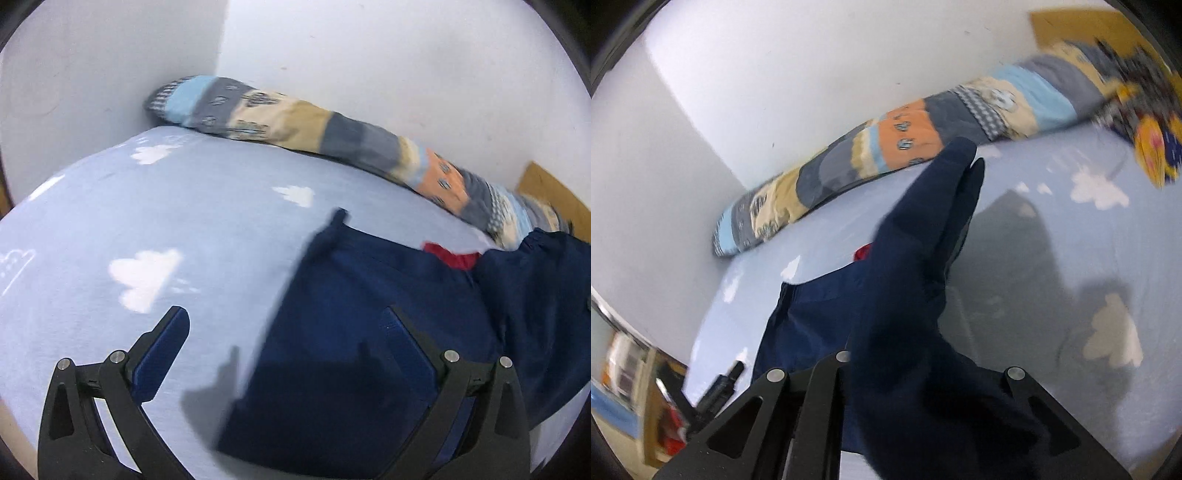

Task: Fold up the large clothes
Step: 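Lift the held side edge and fold it across the shirt with the right gripper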

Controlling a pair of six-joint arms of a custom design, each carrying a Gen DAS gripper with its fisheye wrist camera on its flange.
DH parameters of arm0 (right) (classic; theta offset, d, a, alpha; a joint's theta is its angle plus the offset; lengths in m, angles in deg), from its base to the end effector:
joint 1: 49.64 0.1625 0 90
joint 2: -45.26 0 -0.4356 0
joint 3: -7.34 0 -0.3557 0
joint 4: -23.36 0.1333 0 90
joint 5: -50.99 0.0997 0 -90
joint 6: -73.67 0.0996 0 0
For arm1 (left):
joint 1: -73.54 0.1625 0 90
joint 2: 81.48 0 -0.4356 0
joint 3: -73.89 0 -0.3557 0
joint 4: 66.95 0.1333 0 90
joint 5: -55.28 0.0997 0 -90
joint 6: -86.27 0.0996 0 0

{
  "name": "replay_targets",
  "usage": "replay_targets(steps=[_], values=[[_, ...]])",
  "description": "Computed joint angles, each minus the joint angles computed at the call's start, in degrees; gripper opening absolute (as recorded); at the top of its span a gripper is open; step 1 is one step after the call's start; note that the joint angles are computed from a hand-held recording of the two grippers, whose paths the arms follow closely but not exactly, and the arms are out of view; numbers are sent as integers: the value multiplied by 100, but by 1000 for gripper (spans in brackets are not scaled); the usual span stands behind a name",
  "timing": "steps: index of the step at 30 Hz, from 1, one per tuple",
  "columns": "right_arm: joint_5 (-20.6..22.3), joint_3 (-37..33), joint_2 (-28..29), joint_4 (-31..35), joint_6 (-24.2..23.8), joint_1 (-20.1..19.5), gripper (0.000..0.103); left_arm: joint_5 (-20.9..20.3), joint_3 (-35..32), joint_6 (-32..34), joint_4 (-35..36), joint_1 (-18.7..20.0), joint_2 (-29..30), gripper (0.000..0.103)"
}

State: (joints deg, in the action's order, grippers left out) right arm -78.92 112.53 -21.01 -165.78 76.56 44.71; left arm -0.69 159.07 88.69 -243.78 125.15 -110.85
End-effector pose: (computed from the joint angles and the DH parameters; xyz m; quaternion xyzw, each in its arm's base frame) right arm 0.1123 -0.5610 0.3864 -0.1608 -0.8152 0.4892 0.2649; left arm -0.2912 -0.6719 0.0626 0.2479 0.8909 -0.3303 0.1892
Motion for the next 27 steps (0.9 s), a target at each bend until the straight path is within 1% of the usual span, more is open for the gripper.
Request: replay_targets(steps=[3,5,7,8,9,12,13,16,19,21,24,26,27], values=[[-393,-580,563,253,-110,347,14,-63,116,-69,-43,127,-191,103],[-628,-1008,1002,423,-267,541,14,-76,221,-45,-162,191,-314,103],[-1072,-1612,1655,637,-567,766,14,-54,288,33,-225,223,-387,103],[-1167,-1795,1872,658,-702,810,14,-24,299,69,-252,247,-408,103],[-1315,-2075,2204,714,-893,865,14,3,304,71,-262,257,-415,103],[-1517,-2768,3036,920,-1246,883,14,-7,318,-51,-172,359,-515,103],[-1550,-3004,3291,1122,-1239,859,14,13,313,-80,-140,384,-532,103],[-1809,-3518,3863,1393,-1303,813,14,48,330,-132,-106,449,-592,103],[-1828,-3608,3985,1513,-1206,761,14,31,349,-90,-114,516,-645,103],[-1813,-3539,3950,1296,-1357,776,14,50,346,-99,-133,531,-659,103],[-1765,-3574,3947,1041,-1561,852,14,-39,288,-275,-63,578,-666,103],[-1794,-3694,4084,1063,-1768,881,14,-94,254,-353,9,586,-659,103],[-1815,-3708,4154,1149,-1776,873,14,-86,269,-353,-2,577,-663,103]])
